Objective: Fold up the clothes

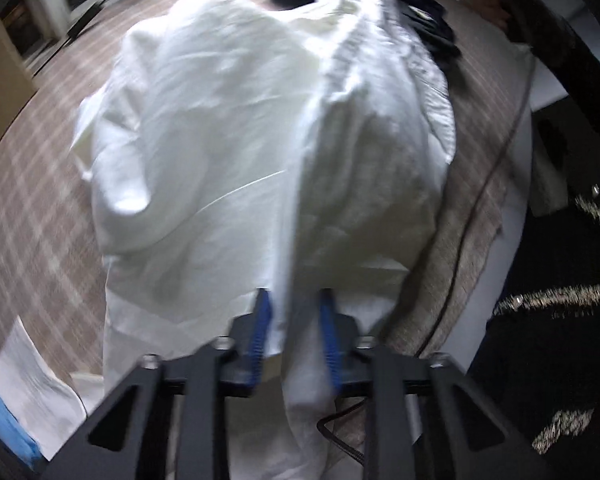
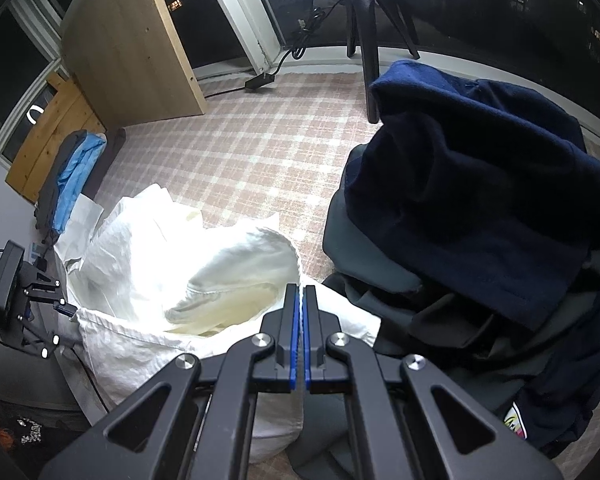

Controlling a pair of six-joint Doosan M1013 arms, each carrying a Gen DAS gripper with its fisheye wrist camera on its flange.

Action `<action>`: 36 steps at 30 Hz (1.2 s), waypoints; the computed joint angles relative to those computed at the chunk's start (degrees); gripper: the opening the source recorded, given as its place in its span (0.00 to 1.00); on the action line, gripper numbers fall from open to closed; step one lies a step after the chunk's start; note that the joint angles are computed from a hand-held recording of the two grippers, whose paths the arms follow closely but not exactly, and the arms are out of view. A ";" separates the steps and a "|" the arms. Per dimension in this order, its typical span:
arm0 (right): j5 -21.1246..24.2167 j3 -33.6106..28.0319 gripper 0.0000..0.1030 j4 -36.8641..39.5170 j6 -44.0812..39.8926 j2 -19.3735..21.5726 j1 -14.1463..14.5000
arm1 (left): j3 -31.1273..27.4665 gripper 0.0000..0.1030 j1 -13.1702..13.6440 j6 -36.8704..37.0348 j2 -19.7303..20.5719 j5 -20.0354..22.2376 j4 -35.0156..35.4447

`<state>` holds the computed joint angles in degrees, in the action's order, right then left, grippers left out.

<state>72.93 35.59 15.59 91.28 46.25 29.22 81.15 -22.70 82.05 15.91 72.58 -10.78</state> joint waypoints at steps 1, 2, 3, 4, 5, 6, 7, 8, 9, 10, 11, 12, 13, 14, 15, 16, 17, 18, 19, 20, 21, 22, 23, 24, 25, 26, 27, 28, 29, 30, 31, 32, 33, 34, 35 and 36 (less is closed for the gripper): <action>-0.06 0.06 0.02 0.01 0.05 -0.09 0.01 | 0.25 0.05 -0.21 -0.35 -0.11 -0.29 0.43; -0.31 0.37 0.02 -0.01 0.09 -0.31 0.01 | 0.53 0.03 -0.66 -0.46 -0.32 -0.76 1.03; -0.65 0.80 0.02 -0.05 0.15 -0.60 0.03 | 0.83 0.03 -1.09 -0.69 -0.54 -1.28 1.61; -0.95 1.24 0.02 -0.02 0.21 -0.89 0.02 | 1.18 0.03 -1.48 -1.21 -0.80 -1.92 2.16; -1.21 1.73 0.02 0.02 0.34 -1.20 0.01 | 1.51 0.03 -1.86 -1.72 -1.04 -2.55 2.72; -1.49 2.31 0.02 0.01 0.56 -1.54 0.00 | 1.84 0.03 -2.22 -2.43 -1.27 -3.11 3.49; -1.69 2.86 0.02 0.06 0.71 -1.86 -0.03 | 2.17 0.04 -2.40 -3.51 -1.47 -3.45 4.34; -1.94 3.48 0.02 0.08 0.96 -2.20 -0.08 | 2.46 0.10 -2.15 -4.10 -1.67 -3.64 3.73; -2.13 3.96 0.02 0.08 1.25 -2.47 -0.09 | 2.77 0.31 -1.81 -4.14 -1.91 -3.78 2.47; -2.23 4.30 0.02 0.10 1.51 -2.67 -0.08 | 3.09 0.50 -1.80 -4.35 -2.25 -4.02 2.40; -2.34 4.66 0.02 0.13 1.77 -2.87 -0.07 | 3.35 0.53 -1.92 -4.44 -2.56 -4.24 2.75; -2.34 4.87 0.02 0.03 1.89 -3.01 -0.03 | 3.47 0.54 -2.38 -4.12 -2.79 -4.25 4.21; -2.27 4.97 0.02 -0.14 1.93 -3.10 0.04 | 3.50 0.54 -2.80 -3.66 -2.86 -4.00 5.67; -2.18 4.94 0.02 -0.35 1.95 -3.12 0.11 | 3.48 0.54 -2.93 -3.32 -2.78 -3.83 6.26; -2.07 4.82 0.02 -0.59 1.98 -3.09 0.17 | 3.46 0.54 -3.06 -2.97 -2.70 -3.67 6.84; -1.96 4.69 0.02 -0.82 2.00 -3.06 0.24 | 3.45 0.54 -3.07 -2.75 -2.57 -3.62 7.07; -1.85 4.57 0.02 -1.06 2.02 -3.03 0.31 | 3.48 0.54 -2.87 -2.68 -2.34 -3.89 6.39; -1.72 4.36 0.02 -1.11 2.02 -2.95 0.33 | 3.56 0.54 -2.77 -2.26 -2.13 -4.36 5.51; -1.86 4.37 0.02 -0.94 2.12 -3.00 0.29 | 3.64 0.53 -2.68 -1.83 -1.92 -4.82 4.61; -2.20 4.57 0.02 -0.69 2.28 -3.16 0.23 | 3.72 0.51 -2.58 -1.38 -1.70 -5.28 3.71; -2.56 4.78 0.02 -0.44 2.43 -3.33 0.18 | 3.78 0.40 -2.67 -1.13 -1.51 -5.67 3.50; -2.91 4.99 0.02 -0.20 2.58 -3.50 0.13 | 3.80 0.18 -3.19 -1.37 -1.40 -5.92 4.91; -3.40 5.33 0.02 -0.09 2.62 -3.76 0.08 | 3.82 0.09 -3.56 -1.84 -1.34 -6.11 5.98; -4.03 5.80 0.02 -0.29 2.60 -4.15 0.10 | 3.85 0.01 -3.59 -2.75 -1.41 -6.19 6.18; -4.79 6.42 0.01 -0.56 2.72 -4.64 0.15 | 3.96 0.01 -3.49 -3.57 -1.62 -6.49 5.95; -5.59 7.10 0.01 -0.79 2.92 -5.15 0.21 | 4.24 0.01 -3.27 -4.20 -2.22 -7.27 5.19; -6.46 7.82 0.01 -0.78 3.00 -5.70 0.22 | 4.39 0.01 -3.34 -4.91 -2.90 -7.84 5.51; -7.65 8.63 0.01 -0.61 3.09 -6.38 0.23 | 4.46 0.01 -3.50 -5.68 -3.57 -8.24 6.07; -9.03 9.45 0.01 -0.43 3.22 -7.10 0.24 | 4.31 0.01 -3.93 -6.62 -4.28 -8.24 7.33; -10.39 10.25 0.01 -0.25 3.36 -7.80 0.26 | 4.05 0.01 -4.43 -7.63 -5.01 -8.17 8.92; -11.74 11.01 0.01 -0.08 3.49 -8.49 0.28 | 3.70 0.01 -4.97 -8.87 -5.71 -7.94 10.78; -13.46 11.68 0.01 0.26 3.56 -9.31 0.35 | 3.16 0.01 -5.60 -10.80 -6.46 -7.43 13.52; -15.39 12.24 0.01 0.68 3.57 -10.19 0.45 | 2.43 0.01 -6.11 -13.04 -7.23 -6.83 16.95; -17.35 12.35 0.01 0.52 3.69 -10.99 0.65 | 1.50 0.01 -6.22 -15.08 -7.56 -5.88 20.36; -19.32 12.13 0.01 -0.01 3.91 -11.71 0.92 | 0.54 0.01 -6.33 -16.99 -7.84 -4.87 23.73; -21.26 11.82 0.01 -0.60 4.16 -12.36 1.20 | -0.45 0.01 -6.62 -19.02 -8.13 -3.76 27.42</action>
